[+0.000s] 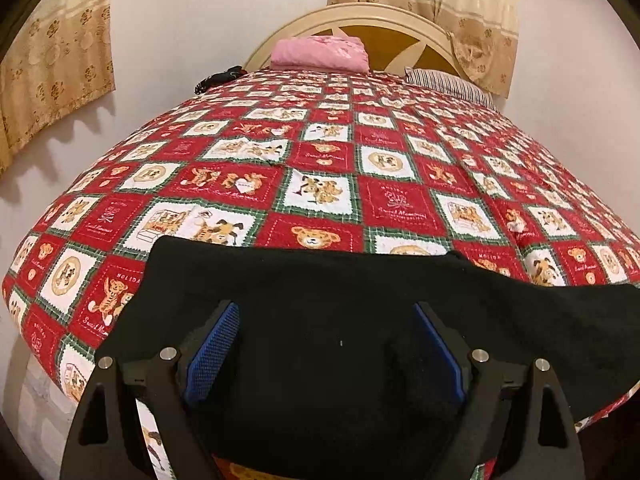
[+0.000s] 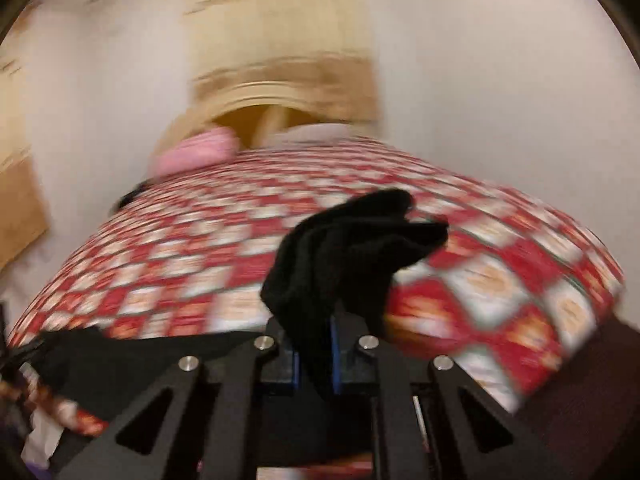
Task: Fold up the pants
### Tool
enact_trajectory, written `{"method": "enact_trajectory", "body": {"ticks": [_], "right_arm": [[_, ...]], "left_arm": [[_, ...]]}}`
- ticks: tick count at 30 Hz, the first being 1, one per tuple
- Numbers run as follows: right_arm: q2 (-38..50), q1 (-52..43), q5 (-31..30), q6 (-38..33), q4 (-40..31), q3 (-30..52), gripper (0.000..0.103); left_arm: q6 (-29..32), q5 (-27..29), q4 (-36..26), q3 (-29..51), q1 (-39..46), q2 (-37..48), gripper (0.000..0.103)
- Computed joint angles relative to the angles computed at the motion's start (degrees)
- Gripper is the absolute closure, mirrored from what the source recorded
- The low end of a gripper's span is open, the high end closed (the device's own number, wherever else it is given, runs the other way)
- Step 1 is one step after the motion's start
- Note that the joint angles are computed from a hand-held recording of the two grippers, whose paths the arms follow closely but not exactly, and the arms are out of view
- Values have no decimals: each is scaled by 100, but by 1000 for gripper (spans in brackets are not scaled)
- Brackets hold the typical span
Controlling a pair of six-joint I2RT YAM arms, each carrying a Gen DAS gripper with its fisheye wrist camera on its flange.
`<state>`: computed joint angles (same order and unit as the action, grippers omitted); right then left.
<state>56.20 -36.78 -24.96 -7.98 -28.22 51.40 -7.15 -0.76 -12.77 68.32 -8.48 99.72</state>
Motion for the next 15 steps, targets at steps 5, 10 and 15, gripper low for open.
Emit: {"method": "enact_trajectory", "body": {"ticks": [5,10,15], "right_arm": [[82,2733,800,355,468,-472,89],[1274,4911,2249,475,1868,-1285,89],[1760,5884,3643,116,2938,-2007,83]], "left_arm": [[2,159,51,-130,140,-45,15],[4,249,139,-208,313,-42,15],[69,332,209,-182,426,83,15]]}}
